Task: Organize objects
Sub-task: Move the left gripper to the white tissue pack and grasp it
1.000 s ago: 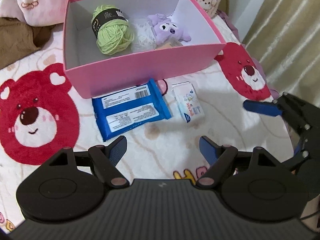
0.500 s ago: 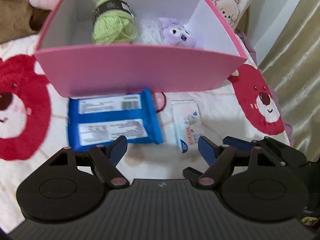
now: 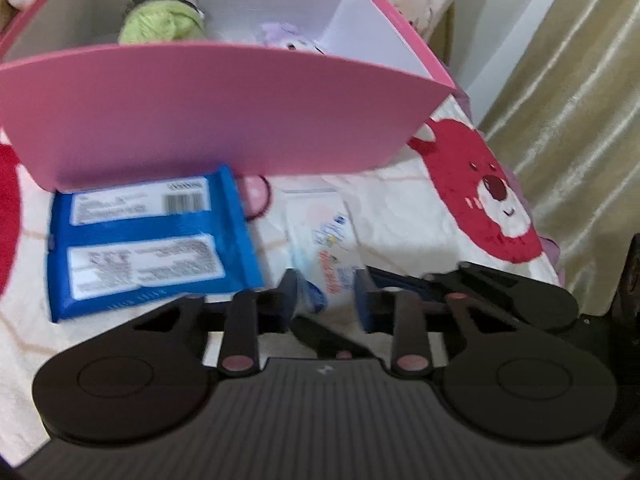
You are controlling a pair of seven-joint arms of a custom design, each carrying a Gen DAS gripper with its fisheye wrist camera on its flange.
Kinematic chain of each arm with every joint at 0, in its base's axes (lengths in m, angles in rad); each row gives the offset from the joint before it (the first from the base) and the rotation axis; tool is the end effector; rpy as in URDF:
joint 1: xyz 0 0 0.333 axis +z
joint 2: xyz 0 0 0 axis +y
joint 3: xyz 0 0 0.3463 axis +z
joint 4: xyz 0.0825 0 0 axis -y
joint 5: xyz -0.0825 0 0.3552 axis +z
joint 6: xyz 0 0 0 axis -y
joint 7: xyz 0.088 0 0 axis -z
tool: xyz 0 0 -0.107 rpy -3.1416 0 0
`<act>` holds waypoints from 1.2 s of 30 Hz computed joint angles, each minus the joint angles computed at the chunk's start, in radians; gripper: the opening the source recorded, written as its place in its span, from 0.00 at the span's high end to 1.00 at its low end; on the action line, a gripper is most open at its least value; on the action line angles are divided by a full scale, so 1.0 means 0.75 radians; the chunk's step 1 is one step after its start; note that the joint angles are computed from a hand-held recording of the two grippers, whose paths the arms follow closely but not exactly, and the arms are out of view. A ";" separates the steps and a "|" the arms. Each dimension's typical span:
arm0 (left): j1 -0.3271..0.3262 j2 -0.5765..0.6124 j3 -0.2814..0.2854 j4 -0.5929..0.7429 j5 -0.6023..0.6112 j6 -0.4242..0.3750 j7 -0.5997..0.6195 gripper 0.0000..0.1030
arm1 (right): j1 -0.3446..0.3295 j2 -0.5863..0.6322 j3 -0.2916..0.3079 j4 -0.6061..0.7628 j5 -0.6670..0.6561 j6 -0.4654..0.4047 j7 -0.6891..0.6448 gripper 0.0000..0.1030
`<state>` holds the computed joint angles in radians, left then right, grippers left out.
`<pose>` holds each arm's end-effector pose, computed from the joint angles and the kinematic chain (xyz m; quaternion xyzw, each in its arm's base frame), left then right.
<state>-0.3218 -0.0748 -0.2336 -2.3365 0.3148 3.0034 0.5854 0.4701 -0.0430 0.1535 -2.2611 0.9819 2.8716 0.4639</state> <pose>0.4269 -0.2943 0.4981 -0.6991 0.6145 -0.3545 0.0897 0.4494 0.2667 0.4828 -0.8645 0.3212 -0.1076 0.3713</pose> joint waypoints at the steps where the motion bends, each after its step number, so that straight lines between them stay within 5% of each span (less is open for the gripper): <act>1: -0.003 0.001 -0.001 0.001 -0.006 0.000 -0.001 0.75 | -0.004 -0.003 -0.003 0.001 -0.007 -0.007 0.020 0.48; 4: -0.044 -0.014 0.023 -0.018 -0.132 0.017 0.095 0.76 | -0.028 -0.018 -0.012 0.012 -0.124 -0.081 0.182 0.49; 9: -0.176 -0.034 0.108 -0.028 -0.567 -0.018 0.406 0.76 | -0.043 -0.046 -0.017 -0.006 -0.194 -0.148 0.278 0.49; 19: -0.009 0.013 -0.010 -0.052 -0.139 0.085 0.011 0.75 | -0.032 0.001 -0.011 0.003 -0.131 -0.100 0.193 0.48; 26: -0.131 -0.072 0.064 -0.103 -0.324 0.082 0.171 0.74 | -0.037 -0.095 -0.010 -0.044 -0.253 -0.146 0.309 0.49; 29: -0.205 -0.124 0.113 -0.115 -0.392 0.016 0.264 0.74 | -0.053 -0.134 -0.016 -0.036 -0.317 -0.252 0.422 0.49; 32: -0.153 -0.188 0.063 -0.136 -0.292 -0.020 0.210 0.74 | -0.055 -0.166 -0.025 -0.029 -0.309 -0.327 0.479 0.49; 36: -0.202 -0.276 0.104 -0.159 -0.292 -0.079 0.216 0.74 | -0.038 -0.238 -0.008 -0.072 -0.300 -0.310 0.503 0.49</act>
